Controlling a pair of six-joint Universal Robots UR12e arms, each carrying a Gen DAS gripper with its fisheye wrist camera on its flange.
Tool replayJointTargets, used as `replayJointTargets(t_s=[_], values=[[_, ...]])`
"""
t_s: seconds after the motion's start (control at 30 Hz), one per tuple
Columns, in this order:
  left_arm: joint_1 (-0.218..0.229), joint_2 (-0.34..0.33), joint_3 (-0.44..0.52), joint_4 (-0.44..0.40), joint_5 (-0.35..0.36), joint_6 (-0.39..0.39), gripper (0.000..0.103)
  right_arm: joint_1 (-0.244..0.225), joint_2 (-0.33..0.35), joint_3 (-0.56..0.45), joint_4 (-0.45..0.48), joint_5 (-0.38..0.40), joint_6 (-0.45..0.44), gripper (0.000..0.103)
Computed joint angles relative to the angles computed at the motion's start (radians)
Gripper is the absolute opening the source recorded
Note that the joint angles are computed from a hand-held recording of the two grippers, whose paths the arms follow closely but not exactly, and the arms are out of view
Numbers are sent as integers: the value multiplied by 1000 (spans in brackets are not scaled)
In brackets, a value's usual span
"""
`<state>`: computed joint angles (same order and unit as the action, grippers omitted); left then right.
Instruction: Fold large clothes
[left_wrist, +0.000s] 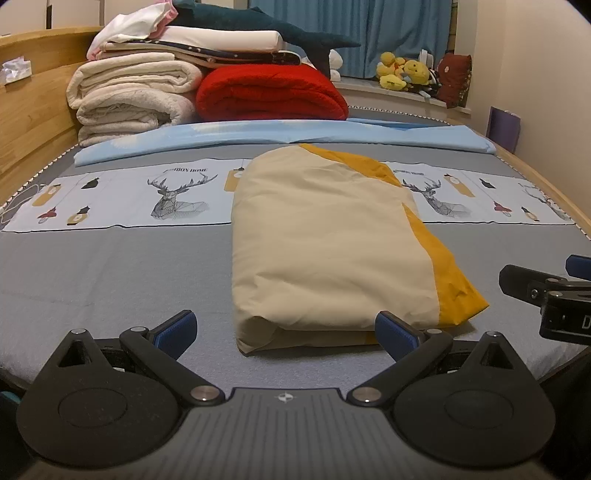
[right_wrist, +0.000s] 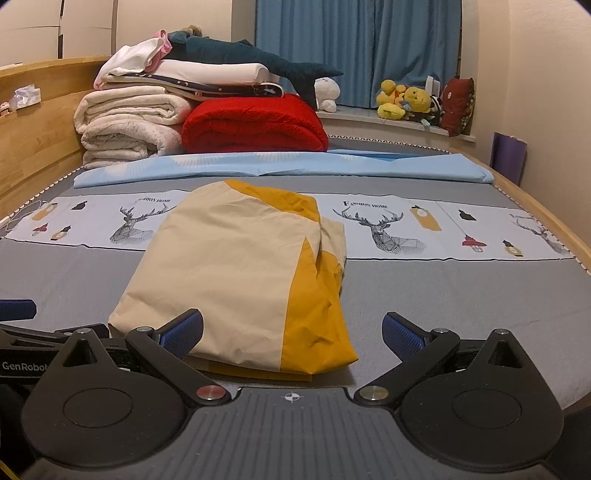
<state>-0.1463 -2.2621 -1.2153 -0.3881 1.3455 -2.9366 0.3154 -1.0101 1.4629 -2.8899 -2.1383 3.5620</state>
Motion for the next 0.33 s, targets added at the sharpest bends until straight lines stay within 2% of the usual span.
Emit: replayJointTargets(t_s=[0.33], values=[[0, 2, -2, -1, -7, 7, 103, -1, 0, 0, -1, 3, -3, 102]])
